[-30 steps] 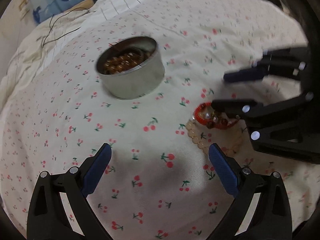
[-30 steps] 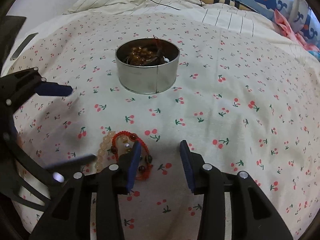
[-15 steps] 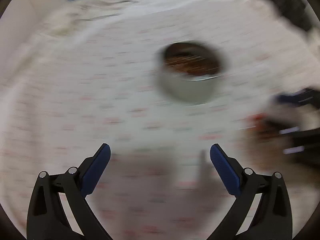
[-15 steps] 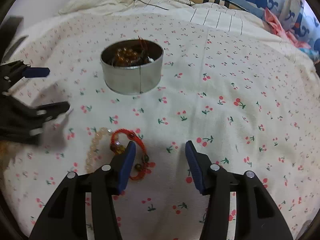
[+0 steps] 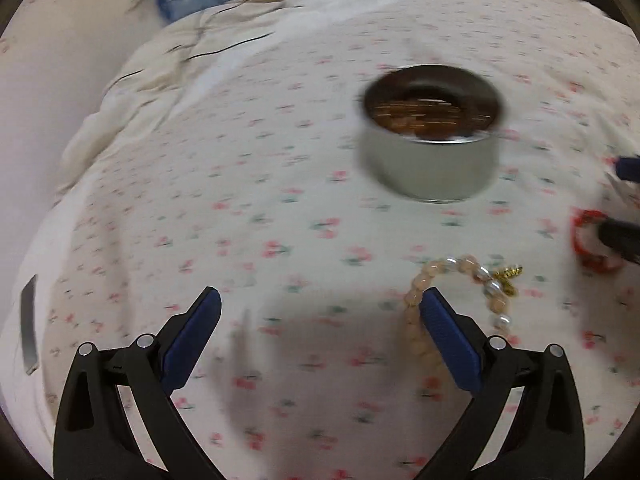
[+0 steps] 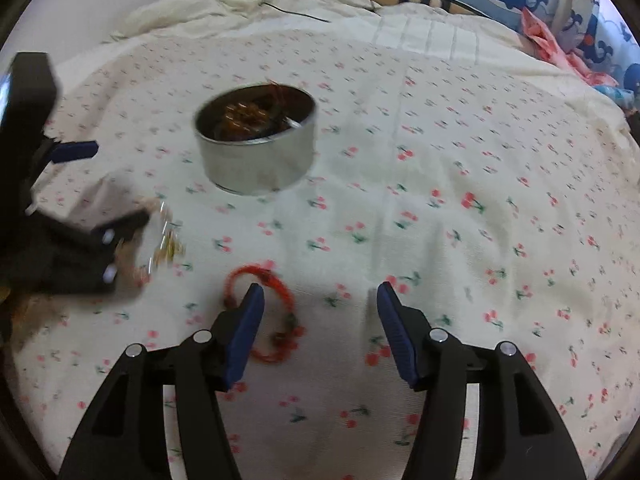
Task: Organize jewelry
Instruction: 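Grasp the red braided bracelet with the right tool while the left tool approaches the pearl bracelet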
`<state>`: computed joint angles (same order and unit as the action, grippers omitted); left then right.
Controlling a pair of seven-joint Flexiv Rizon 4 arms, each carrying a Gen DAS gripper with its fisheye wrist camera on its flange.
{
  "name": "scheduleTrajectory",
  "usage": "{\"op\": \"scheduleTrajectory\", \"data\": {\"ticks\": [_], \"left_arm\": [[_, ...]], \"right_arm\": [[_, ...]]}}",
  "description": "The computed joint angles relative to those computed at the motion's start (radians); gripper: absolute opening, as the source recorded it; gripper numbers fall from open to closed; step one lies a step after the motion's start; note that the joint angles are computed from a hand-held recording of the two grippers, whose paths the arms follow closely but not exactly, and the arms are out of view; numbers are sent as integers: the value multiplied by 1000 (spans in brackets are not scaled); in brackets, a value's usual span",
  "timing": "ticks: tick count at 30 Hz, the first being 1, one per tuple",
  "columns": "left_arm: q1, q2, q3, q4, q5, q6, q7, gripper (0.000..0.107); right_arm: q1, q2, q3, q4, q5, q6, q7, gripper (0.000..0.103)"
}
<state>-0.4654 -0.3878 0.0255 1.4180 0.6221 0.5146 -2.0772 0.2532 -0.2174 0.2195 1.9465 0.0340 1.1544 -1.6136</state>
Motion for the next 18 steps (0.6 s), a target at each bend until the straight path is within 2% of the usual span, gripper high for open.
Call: {"op": "scheduleTrajectory", "data": {"ticks": [2,5,7,9,10,11,13,14,15,16,17,18], "left_arm": [[34,13,-12,30,-64,53,18,96],[88,7,-51,76,-218,136,105,96],[90,9,-63,105,-279,162,142,96],[111,13,-75,138,-358,206,184,96],[117,19,-78,155,-389,228,200,93],[129,23,-86,175,-435,256,221,89],[140,32,-89,211,-499,294,233,70],[142,36,-86,224,-518,306,237,66],[142,36,-81,226,-522,310,239,56],[139,39,-77,231,-522,317,241,47],[137,42,-74,235,-521,320,244,42],[138,45,-70,239,-520,325,250,28]], "right_arm": [[14,0,-9,14,-39,5,12,58],[32,-5,-28,30,-113,4,58,58],[17,-6,-12,17,-79,-6,39,58],[-14,-10,23,-18,20,-43,-21,57],[-26,-11,35,-33,64,-57,-53,55],[-40,-13,52,-54,120,-83,-96,48],[-34,-8,53,-54,146,-87,-134,46],[-21,-6,43,-44,125,-79,-134,42],[-9,-5,35,-36,107,-77,-128,38],[3,-4,25,-23,79,-70,-114,31],[9,-2,19,-16,66,-63,-107,17],[8,-1,20,-16,70,-63,-109,8]]}}
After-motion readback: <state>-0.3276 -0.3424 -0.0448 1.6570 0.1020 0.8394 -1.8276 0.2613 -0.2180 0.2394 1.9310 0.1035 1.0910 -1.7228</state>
